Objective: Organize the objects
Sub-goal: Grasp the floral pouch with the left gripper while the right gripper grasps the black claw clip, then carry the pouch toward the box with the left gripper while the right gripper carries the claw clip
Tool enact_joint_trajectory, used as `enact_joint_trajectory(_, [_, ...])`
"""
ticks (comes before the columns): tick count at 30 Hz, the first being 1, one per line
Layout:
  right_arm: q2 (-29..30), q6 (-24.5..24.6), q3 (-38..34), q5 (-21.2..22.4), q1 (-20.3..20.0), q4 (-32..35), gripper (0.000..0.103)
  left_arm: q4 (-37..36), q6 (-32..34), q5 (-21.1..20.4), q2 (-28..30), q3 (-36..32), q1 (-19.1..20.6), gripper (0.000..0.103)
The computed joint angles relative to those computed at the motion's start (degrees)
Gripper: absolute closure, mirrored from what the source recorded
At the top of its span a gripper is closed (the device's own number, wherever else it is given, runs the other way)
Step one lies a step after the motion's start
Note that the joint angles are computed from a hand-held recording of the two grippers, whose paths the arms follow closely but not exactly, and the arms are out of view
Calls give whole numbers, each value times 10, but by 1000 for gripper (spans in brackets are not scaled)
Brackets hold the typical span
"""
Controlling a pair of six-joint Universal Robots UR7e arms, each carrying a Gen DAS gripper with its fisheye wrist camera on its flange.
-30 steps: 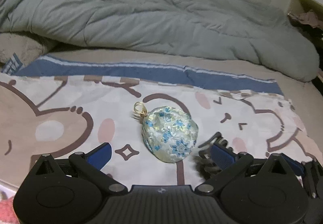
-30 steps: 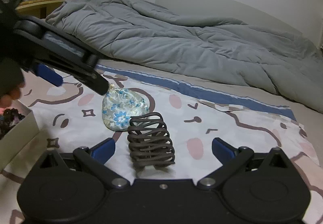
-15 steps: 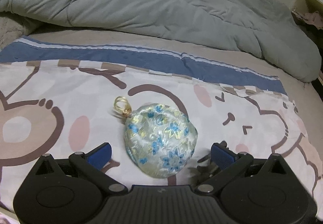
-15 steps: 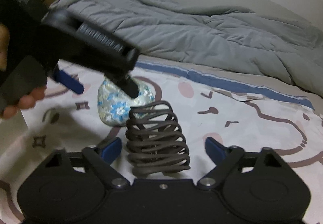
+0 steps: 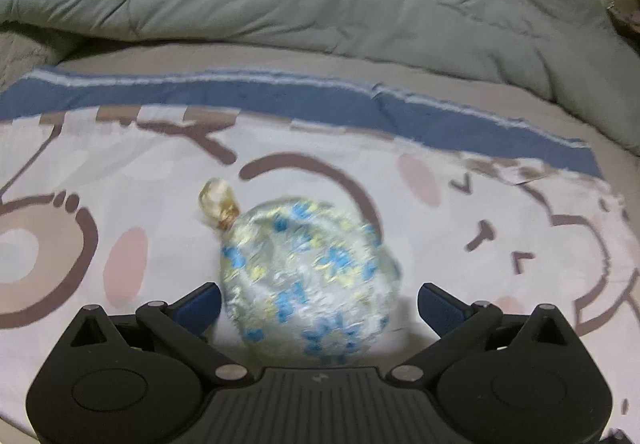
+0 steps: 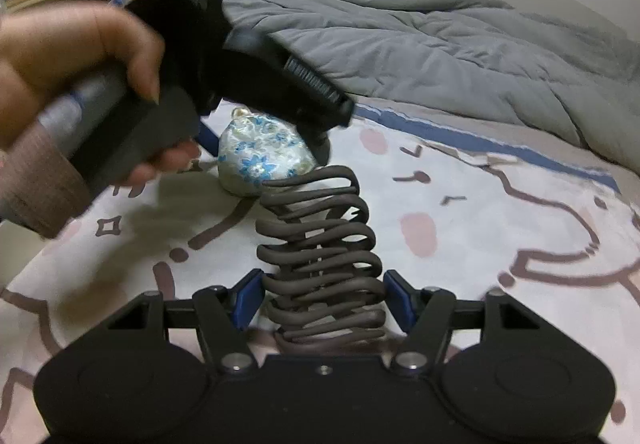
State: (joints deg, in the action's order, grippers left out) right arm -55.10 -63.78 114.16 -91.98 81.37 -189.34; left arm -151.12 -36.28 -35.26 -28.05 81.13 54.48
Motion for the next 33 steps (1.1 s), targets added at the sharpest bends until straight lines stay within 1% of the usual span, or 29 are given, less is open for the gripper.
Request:
enact_joint_trajectory(3, [-15,16,5,4,-7,19,37,-21,-2,11,2,7,4,0])
enact_joint_trajectory(6, [-22,31,4,5,-12,36,37,-38,-9,10,1,11,6,0])
enact_joint_trajectory(11, [-22,50,-2,5,-11,50,37,-45,18,34,11,8,2,2])
enact_joint_trajectory(13, [-18,64,-11,3,-8,57,37,-41,30,51,18,5,-1,8])
enact_joint_trajectory(15, [-14,66,-19,1,-6,62,37,-51,47,56,21,7,-3,16])
enact_joint_trajectory(18, [-10,64,-28,-2,-1,71,36,-77,69,47,15,17,-2,23])
enact_joint_trajectory(20, [-12,72,-36,3,-1,95,36,-107,91,37,8,32,-1,27])
enact_joint_trajectory(21, [-13,77,-40,4,-1,105,36,-119,97,31,3,41,0,27])
enact_joint_trajectory(24, [-13,87,-52,7,2,134,31,-136,113,18,-10,61,1,28])
enact_joint_trajectory(28, [-7,105,-67,18,4,150,28,-151,137,11,-24,90,-3,29])
enact_joint_trajectory(30, [1,108,-76,15,7,149,28,-156,141,8,-30,104,-6,29])
enact_joint_trajectory(33, [11,103,-84,-2,12,153,28,-152,140,3,-38,117,-10,29])
